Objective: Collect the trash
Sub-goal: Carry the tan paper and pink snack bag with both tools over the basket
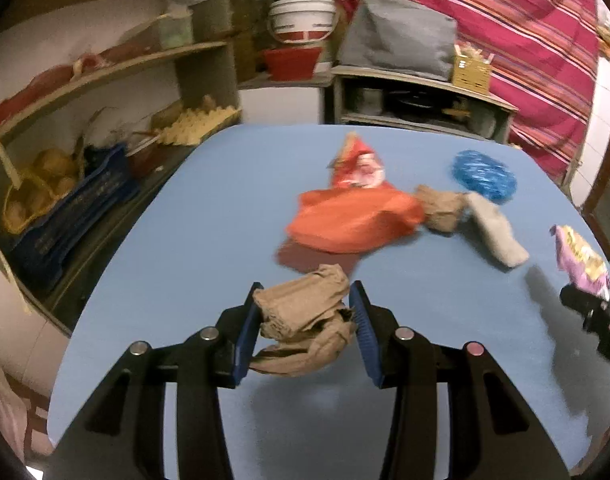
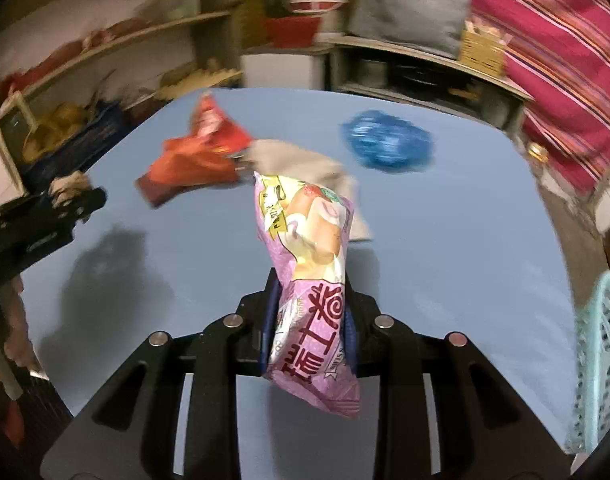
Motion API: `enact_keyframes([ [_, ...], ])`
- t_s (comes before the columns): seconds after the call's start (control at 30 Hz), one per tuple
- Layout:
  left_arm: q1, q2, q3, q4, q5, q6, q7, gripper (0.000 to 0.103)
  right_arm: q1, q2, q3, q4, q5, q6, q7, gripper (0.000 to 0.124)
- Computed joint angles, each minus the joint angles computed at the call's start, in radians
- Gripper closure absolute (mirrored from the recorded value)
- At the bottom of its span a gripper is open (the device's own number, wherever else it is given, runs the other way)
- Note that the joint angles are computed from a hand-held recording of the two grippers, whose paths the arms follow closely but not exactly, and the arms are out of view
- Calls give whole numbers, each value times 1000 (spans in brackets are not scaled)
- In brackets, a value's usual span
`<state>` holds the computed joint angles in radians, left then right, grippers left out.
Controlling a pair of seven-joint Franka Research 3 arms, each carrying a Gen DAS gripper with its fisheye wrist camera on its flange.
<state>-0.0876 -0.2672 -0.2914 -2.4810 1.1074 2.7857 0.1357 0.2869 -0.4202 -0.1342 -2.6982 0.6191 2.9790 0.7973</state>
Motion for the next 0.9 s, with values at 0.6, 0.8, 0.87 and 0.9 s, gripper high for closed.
enact_keyframes([
  [0.6,-228,222,-62,331,47,-148,-19,59,-176,-116,-236,70,118,-36,-169,96],
  [0.8,-338,352,-46,501,68,-177,21,59,-244,-118,-310,117,163,-69,-230,96],
  [0.87,-376,405,-37,566,68,-180,44,59,-271,-112,-330,132,179,-77,-254,96],
  [0.9,-393,422,-30,589,67,-182,52,59,-282,-109,-341,140,189,-85,-267,96],
])
